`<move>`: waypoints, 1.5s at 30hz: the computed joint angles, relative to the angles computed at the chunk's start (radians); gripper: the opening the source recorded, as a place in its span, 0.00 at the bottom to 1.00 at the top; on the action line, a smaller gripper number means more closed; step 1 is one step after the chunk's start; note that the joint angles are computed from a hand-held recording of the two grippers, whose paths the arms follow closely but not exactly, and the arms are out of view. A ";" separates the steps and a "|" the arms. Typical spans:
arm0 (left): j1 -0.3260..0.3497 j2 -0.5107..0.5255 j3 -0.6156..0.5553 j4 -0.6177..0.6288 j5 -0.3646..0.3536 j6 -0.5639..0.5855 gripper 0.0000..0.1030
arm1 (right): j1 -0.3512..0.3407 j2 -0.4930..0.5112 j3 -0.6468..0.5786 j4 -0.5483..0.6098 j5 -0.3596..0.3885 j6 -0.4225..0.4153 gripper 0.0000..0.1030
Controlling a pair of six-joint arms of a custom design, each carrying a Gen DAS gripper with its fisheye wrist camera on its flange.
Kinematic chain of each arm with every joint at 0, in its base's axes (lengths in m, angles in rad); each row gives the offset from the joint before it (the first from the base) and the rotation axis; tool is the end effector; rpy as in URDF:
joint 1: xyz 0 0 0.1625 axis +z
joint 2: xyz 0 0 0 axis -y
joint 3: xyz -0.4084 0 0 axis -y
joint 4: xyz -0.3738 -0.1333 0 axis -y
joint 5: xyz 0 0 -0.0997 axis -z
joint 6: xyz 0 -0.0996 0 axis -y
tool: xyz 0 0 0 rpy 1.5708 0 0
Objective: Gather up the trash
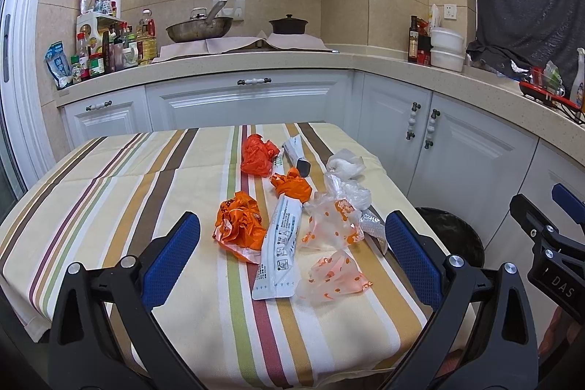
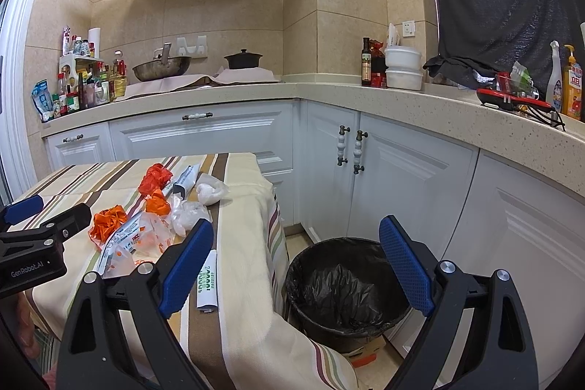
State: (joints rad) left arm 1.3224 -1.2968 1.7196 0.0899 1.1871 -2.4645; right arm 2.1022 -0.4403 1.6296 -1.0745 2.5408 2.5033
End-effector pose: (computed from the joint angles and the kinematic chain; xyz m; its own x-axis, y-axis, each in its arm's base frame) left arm 0.0466 -0.5101 0.2701 -0.6875 0.2291 -0.6891 0.7074 0.4259 -0.5641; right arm 0.3244 -0.4509 -0.1159 -0.6903 0.2785 0.6678 -0.5844 0.3295 -0.7415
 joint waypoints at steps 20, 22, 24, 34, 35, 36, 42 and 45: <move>0.003 0.003 -0.003 0.002 0.002 -0.002 0.96 | -0.002 0.002 -0.002 -0.002 -0.003 -0.002 0.87; 0.004 0.003 -0.002 0.000 0.003 -0.002 0.96 | -0.003 0.004 -0.003 -0.003 -0.003 -0.002 0.87; 0.004 0.003 -0.003 0.001 0.003 -0.001 0.96 | -0.003 0.005 -0.003 -0.007 -0.004 -0.004 0.87; 0.004 0.003 -0.004 0.002 0.002 -0.002 0.96 | -0.003 0.006 -0.004 -0.006 -0.003 -0.004 0.87; 0.003 0.004 -0.005 0.004 0.001 -0.003 0.96 | -0.004 0.007 -0.002 -0.009 -0.005 -0.004 0.87; 0.007 0.004 -0.004 0.002 0.004 -0.002 0.96 | -0.006 0.007 -0.001 -0.010 -0.006 -0.004 0.87; 0.014 0.005 -0.002 -0.002 0.009 0.002 0.96 | 0.002 0.009 -0.016 0.007 0.002 -0.001 0.87; 0.017 0.006 -0.002 -0.002 0.011 0.001 0.96 | 0.000 0.008 -0.013 0.004 0.000 -0.002 0.87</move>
